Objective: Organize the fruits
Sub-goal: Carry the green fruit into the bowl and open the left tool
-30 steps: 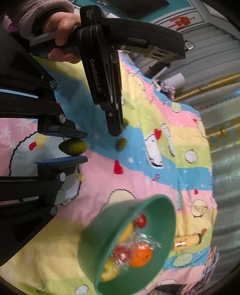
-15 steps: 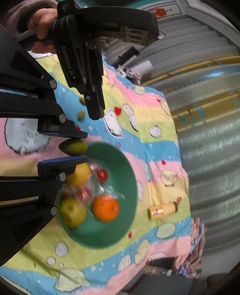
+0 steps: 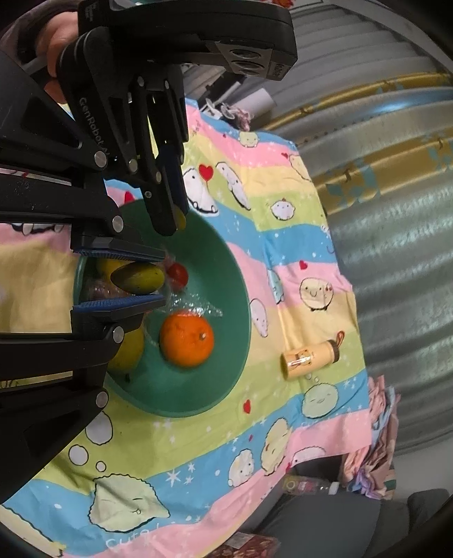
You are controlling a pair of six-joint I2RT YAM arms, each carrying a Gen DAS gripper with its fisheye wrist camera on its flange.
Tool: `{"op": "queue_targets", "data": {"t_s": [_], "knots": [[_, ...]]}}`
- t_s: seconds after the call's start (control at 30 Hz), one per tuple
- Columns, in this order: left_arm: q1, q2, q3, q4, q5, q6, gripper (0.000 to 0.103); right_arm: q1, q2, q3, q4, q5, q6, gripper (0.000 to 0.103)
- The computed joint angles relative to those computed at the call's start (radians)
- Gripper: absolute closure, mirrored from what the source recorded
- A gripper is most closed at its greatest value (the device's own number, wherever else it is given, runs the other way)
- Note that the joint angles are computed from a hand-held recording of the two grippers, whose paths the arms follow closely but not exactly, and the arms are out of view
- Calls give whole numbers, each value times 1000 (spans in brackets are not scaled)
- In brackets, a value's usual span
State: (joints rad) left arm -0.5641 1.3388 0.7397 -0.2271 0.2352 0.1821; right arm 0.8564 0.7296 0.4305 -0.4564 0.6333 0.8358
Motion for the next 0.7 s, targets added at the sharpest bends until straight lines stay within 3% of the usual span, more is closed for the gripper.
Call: {"op": "queue_targets", "data": {"t_s": [0.3,0.5,0.57,0.7], "knots": [[-1,93,42,-1,-22,-5,84,-92,40,-3,31,-83,-37,82],[-2,108,51,8,-26,-12,84,-117,66,6,27,-84,-22,82],[-1,106,53,9,-26,-14,79,-123,65,8,24,-87,-19,82],[12,84,42,19,-14,-19,54,-120,55,13,9,-84,-7,81]]}}
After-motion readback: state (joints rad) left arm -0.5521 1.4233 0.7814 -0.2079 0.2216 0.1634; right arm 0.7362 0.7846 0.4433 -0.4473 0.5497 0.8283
